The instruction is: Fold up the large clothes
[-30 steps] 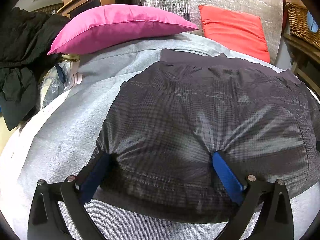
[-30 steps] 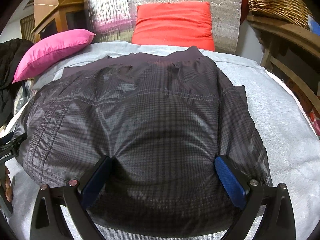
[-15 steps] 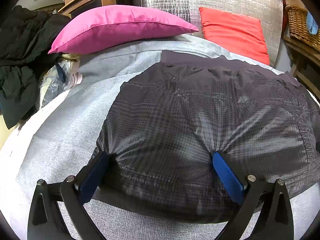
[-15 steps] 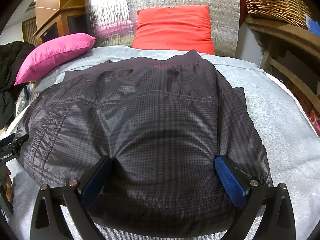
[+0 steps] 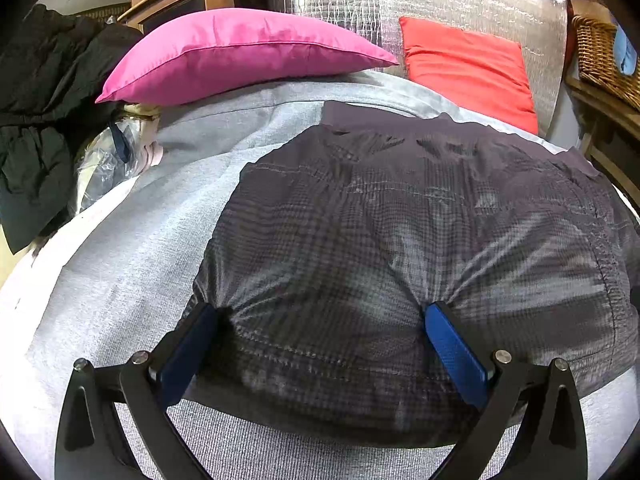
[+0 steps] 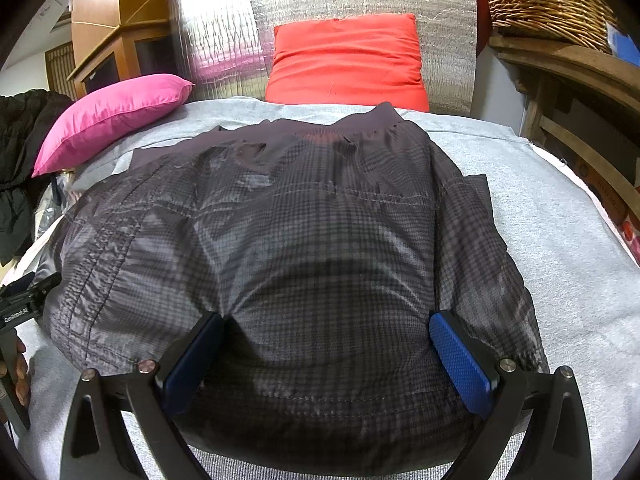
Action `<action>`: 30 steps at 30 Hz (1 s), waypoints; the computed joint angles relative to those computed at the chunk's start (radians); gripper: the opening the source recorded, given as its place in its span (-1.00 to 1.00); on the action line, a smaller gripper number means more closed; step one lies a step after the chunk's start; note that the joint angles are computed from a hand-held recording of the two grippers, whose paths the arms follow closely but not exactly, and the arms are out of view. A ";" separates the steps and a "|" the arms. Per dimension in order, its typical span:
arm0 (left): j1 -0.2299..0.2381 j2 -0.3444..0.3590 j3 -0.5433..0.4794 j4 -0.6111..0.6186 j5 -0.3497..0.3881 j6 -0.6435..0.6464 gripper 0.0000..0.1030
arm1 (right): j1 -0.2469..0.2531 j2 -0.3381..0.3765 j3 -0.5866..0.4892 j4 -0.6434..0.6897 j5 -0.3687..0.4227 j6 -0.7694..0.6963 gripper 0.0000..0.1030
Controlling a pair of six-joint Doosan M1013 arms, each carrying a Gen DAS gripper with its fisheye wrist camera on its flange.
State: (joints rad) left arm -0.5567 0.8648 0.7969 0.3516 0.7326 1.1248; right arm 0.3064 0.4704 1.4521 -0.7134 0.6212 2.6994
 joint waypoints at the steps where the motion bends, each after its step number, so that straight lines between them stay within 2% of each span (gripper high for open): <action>1: 0.000 -0.001 0.001 0.000 -0.001 -0.001 1.00 | 0.000 0.000 -0.001 0.001 0.000 0.000 0.99; 16: 0.001 -0.003 0.008 -0.004 -0.008 -0.001 1.00 | 0.001 0.001 -0.003 0.001 0.007 -0.005 0.99; 19: 0.000 0.003 -0.011 -0.008 0.020 0.006 1.00 | 0.002 0.004 -0.016 0.018 0.029 -0.030 0.99; 22: 0.006 0.007 -0.058 -0.069 0.099 0.112 1.00 | -0.001 0.005 -0.050 0.108 0.086 -0.142 1.00; 24: 0.025 -0.010 -0.055 -0.170 0.112 0.178 1.00 | -0.008 -0.011 -0.052 0.188 0.098 -0.207 1.00; 28: 0.064 -0.049 -0.019 -0.245 0.047 0.165 1.00 | -0.032 -0.085 0.022 0.219 0.012 -0.191 1.00; 30: 0.088 -0.022 -0.080 -0.285 0.095 0.143 1.00 | -0.060 -0.109 0.045 0.268 -0.011 -0.186 1.00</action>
State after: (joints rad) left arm -0.4690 0.8428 0.7171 0.0661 0.8275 1.2682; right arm 0.2463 0.3614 1.4967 -0.4458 0.6105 2.5137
